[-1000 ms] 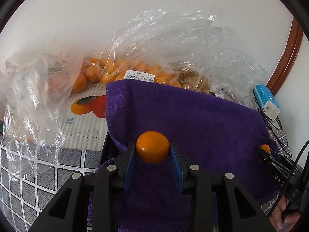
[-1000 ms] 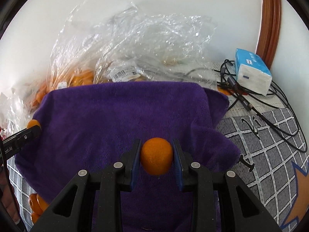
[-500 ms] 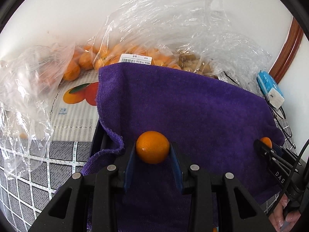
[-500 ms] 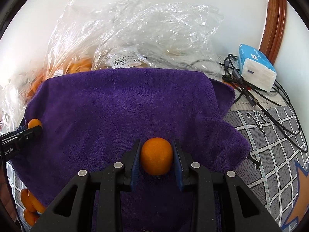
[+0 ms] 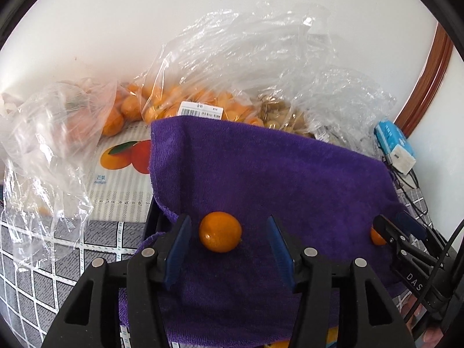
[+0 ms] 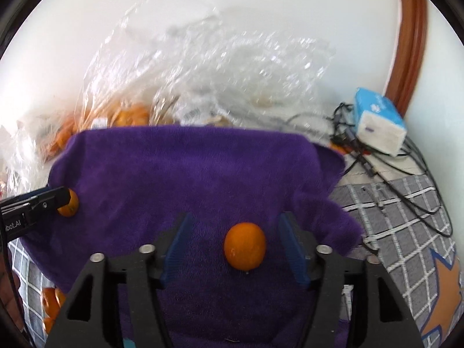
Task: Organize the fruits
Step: 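Open the right gripper on the towel while the left gripper opens too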
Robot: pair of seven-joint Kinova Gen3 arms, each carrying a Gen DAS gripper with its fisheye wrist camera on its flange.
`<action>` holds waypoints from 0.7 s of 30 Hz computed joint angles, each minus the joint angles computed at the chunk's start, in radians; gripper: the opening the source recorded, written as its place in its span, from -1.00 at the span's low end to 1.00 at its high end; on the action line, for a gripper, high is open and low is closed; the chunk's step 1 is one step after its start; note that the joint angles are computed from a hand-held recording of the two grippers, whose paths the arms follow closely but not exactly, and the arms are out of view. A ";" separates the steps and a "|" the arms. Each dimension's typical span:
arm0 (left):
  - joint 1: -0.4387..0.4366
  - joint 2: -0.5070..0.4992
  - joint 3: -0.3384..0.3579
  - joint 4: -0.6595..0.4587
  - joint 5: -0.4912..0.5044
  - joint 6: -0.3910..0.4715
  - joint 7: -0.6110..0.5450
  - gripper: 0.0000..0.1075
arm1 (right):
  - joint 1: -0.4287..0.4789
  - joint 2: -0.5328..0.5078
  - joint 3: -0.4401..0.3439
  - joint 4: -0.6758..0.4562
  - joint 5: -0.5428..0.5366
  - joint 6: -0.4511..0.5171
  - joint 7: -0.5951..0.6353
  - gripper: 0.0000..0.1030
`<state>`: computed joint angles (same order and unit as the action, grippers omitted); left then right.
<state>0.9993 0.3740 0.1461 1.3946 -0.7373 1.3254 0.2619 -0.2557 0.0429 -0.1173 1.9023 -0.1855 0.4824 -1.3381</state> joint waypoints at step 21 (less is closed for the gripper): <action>0.192 0.024 0.007 -0.185 -0.069 0.275 0.001 -0.03 | -0.024 -0.283 0.075 0.095 -0.034 0.211 0.047 0.29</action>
